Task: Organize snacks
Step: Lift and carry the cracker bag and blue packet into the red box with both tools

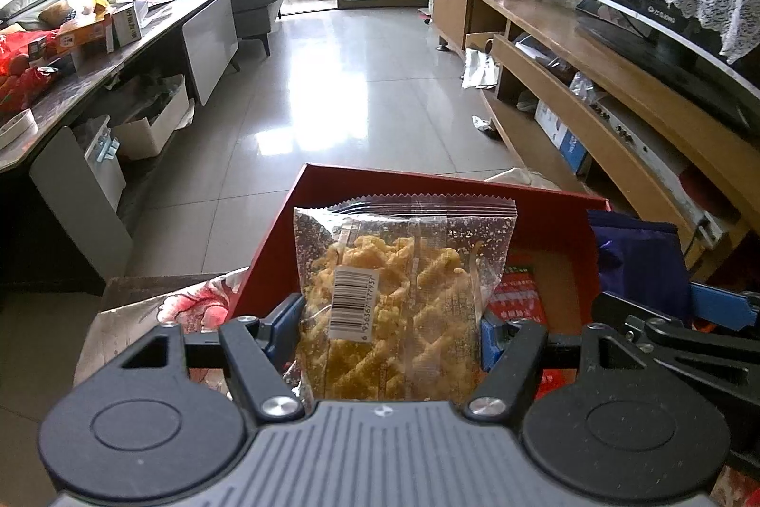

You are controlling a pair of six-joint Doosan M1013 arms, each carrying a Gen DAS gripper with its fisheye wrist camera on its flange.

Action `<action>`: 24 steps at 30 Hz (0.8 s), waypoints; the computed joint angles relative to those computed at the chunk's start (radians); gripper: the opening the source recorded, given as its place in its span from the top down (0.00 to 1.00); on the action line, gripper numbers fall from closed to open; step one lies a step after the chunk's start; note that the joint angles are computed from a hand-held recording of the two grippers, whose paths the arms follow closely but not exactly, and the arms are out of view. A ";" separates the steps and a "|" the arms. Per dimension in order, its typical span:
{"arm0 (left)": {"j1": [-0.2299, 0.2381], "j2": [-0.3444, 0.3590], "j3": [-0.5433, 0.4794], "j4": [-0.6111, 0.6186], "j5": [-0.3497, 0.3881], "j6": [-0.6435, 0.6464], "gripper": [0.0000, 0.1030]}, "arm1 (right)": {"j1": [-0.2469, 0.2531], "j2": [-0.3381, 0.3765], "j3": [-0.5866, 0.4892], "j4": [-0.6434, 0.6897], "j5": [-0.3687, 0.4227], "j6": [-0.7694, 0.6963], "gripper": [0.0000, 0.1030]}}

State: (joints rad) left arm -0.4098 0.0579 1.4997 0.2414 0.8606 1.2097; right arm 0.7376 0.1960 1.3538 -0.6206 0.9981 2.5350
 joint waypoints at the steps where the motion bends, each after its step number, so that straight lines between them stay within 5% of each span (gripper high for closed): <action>1: 0.000 0.005 -0.003 0.003 0.001 -0.001 0.31 | -0.004 0.004 -0.003 0.003 -0.002 -0.004 0.31; 24: -0.006 0.095 -0.044 0.063 0.054 -0.049 0.31 | -0.055 0.067 -0.036 0.102 -0.011 -0.086 0.31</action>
